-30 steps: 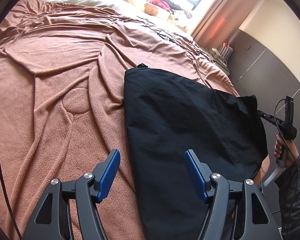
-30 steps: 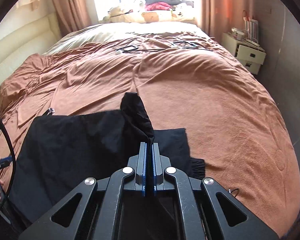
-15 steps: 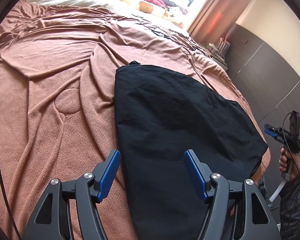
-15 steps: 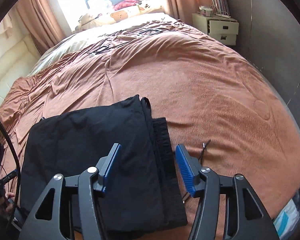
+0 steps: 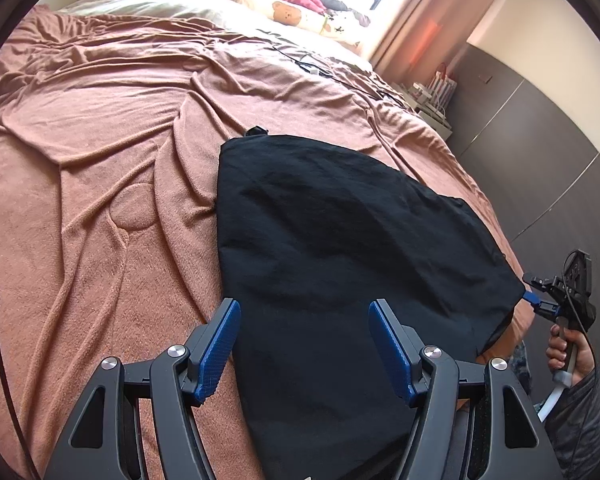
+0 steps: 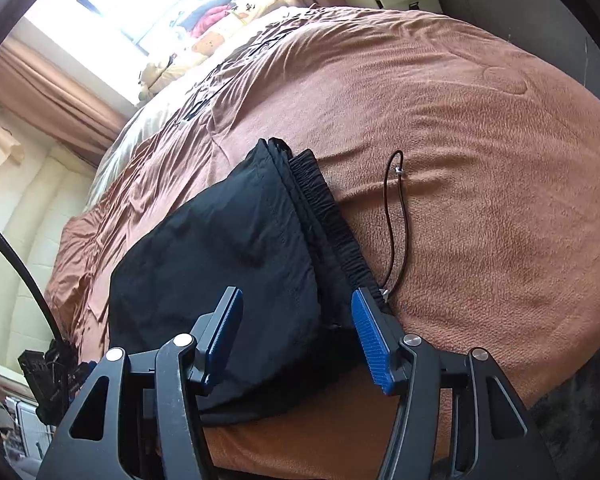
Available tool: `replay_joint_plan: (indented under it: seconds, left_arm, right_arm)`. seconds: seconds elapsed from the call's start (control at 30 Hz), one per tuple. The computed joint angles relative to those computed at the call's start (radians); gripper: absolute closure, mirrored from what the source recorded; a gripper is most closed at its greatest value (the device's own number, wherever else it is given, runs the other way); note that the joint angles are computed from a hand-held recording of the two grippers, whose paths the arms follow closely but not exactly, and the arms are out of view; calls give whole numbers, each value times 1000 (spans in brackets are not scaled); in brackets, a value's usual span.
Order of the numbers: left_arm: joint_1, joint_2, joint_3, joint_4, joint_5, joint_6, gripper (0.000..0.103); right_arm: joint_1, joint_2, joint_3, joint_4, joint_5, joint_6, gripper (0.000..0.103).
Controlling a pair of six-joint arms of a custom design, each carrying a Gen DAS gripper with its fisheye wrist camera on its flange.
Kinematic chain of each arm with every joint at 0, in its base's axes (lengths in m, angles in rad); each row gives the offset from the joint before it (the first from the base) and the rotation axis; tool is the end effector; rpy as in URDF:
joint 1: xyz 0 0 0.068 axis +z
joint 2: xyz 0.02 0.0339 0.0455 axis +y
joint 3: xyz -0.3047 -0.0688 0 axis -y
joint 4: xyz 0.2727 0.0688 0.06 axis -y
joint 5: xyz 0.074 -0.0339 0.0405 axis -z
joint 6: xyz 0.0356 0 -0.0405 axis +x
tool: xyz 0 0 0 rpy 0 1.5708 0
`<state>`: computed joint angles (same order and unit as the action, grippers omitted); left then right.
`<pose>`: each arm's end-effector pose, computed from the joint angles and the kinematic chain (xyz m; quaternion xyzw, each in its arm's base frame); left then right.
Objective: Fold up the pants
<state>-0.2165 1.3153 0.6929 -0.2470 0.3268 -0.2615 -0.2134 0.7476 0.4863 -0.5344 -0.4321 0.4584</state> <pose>0.2603 -0.0690 0.2158 0.0350 0.9276 -0.2287 0.2932 0.1497 -0.0172 0.2322 0.2216 0.8805 0.2421 0.3421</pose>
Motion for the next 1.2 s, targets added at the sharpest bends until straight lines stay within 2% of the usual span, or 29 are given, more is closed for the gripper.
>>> replay_joint_plan:
  seconds: [0.27,0.5,0.73,0.8,0.93,1.13,1.2]
  left_arm:
    - [-10,-39,-7,-38,-3,-6,34]
    - [-23,-26,-13,-69,-24,-4,34]
    - [-17,-54,-22,-92,-18,-1,34]
    - [-14,-57,-23,-94,-13,-3,34]
    - [-17,-49,-21,-91,-9,-8,34]
    - [-29,-44,-20,-88,-28,-8,34]
    - [-23,-41,-19,-89,-22,-9,34]
  right_arm:
    - [-18,-78,-94,38,-38,97,48]
    - [-106,-159,-179,92,-172,174,48]
    - [-180,-207,-301,271,-291,369,48]
    - [-207,-240,-335,283,-319,442,48]
    - [-135,-283,-379,354,-261,546,48]
    - [2,-90,-428,631,-133,649,48]
    - [23,-55,-425,674,-108,666,51]
